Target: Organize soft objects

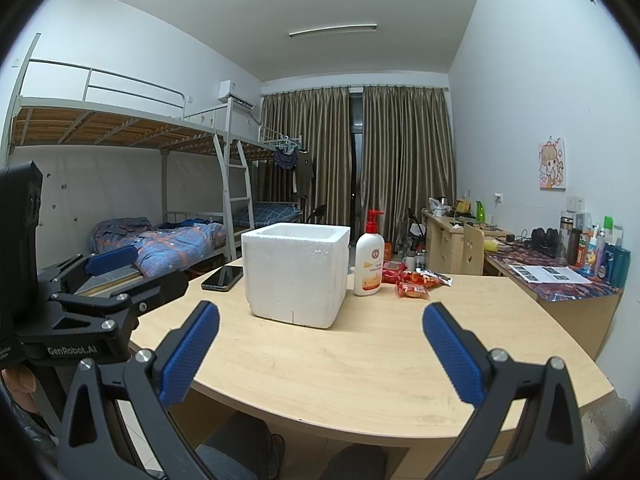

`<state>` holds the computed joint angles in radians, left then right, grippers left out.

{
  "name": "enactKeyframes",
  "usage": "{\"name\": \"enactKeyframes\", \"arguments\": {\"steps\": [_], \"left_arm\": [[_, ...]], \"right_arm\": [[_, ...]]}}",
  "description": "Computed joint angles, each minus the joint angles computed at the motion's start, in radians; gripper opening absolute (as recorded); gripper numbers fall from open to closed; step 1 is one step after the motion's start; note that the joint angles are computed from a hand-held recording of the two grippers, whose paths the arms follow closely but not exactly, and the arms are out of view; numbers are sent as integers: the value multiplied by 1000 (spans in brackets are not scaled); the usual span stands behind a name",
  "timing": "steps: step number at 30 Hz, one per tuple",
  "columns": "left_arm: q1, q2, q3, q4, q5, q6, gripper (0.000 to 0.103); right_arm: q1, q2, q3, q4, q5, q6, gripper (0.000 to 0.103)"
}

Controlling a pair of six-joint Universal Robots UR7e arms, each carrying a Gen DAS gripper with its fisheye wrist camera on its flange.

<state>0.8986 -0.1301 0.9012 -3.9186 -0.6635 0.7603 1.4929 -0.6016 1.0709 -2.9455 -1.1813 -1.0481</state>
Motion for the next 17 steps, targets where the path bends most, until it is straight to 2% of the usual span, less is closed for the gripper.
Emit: {"name": "enactKeyframes", "arguments": {"steps": [17], "left_arm": [[0,-3,8,-7,-3,10,103]], "right_arm": [[-5,5,-12,13,3,-1,103]]}}
